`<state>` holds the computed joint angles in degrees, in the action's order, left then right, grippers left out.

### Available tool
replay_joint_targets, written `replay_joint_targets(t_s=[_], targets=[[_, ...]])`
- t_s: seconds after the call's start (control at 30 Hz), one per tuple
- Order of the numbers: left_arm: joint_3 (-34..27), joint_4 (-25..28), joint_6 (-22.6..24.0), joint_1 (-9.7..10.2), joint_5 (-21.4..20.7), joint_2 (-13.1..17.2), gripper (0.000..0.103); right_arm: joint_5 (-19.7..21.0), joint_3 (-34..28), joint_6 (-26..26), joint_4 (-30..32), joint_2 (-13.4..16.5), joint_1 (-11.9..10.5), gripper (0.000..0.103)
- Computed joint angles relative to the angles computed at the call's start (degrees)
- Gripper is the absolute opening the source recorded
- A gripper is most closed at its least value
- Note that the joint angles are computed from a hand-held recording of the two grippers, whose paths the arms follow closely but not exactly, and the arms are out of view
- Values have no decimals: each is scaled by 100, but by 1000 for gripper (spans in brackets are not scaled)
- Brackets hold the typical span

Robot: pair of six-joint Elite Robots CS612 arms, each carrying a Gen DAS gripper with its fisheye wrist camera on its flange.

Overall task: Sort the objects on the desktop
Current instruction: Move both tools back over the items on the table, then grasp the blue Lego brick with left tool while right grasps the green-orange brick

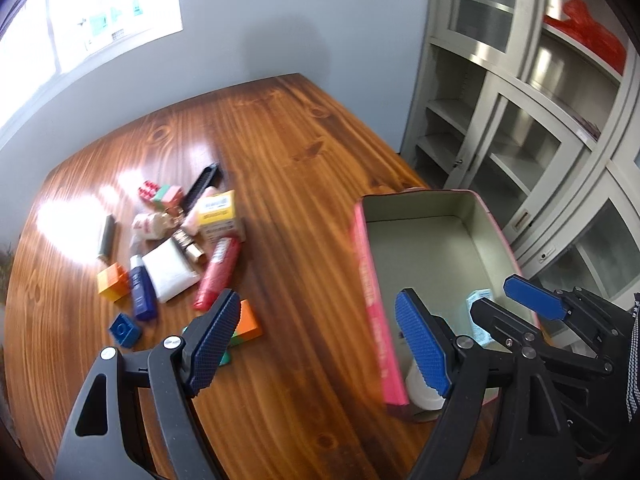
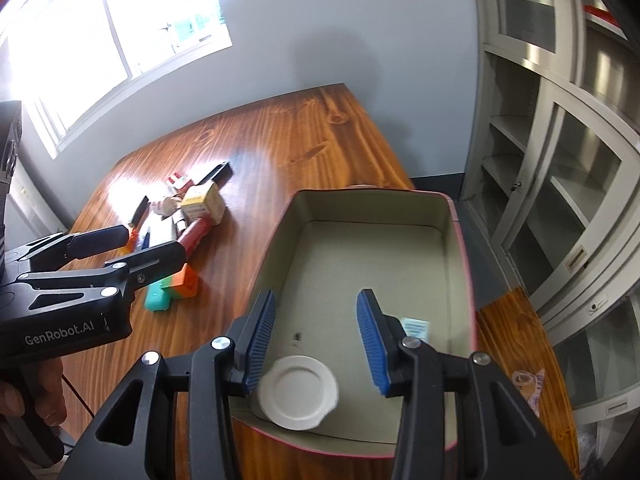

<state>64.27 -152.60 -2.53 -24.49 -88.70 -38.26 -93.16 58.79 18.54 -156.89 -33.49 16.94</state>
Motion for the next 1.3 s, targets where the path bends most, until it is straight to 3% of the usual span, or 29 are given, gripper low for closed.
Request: replay_joint_targets(t_s=[0.1, 0.67, 0.93, 1.3], targets=[[57, 4, -99, 93, -19, -32, 83, 13, -181, -49, 78, 89, 67, 55], [211, 273, -675, 715, 221, -36, 83, 153, -1448, -128, 944, 713, 435, 57], [-187, 524, -450, 955, 93, 295, 83, 40, -1883, 40, 1399, 930, 544, 57], [-982, 1204, 8, 1118, -255, 859, 83, -117, -2625, 324, 2153, 1324, 644, 57]])
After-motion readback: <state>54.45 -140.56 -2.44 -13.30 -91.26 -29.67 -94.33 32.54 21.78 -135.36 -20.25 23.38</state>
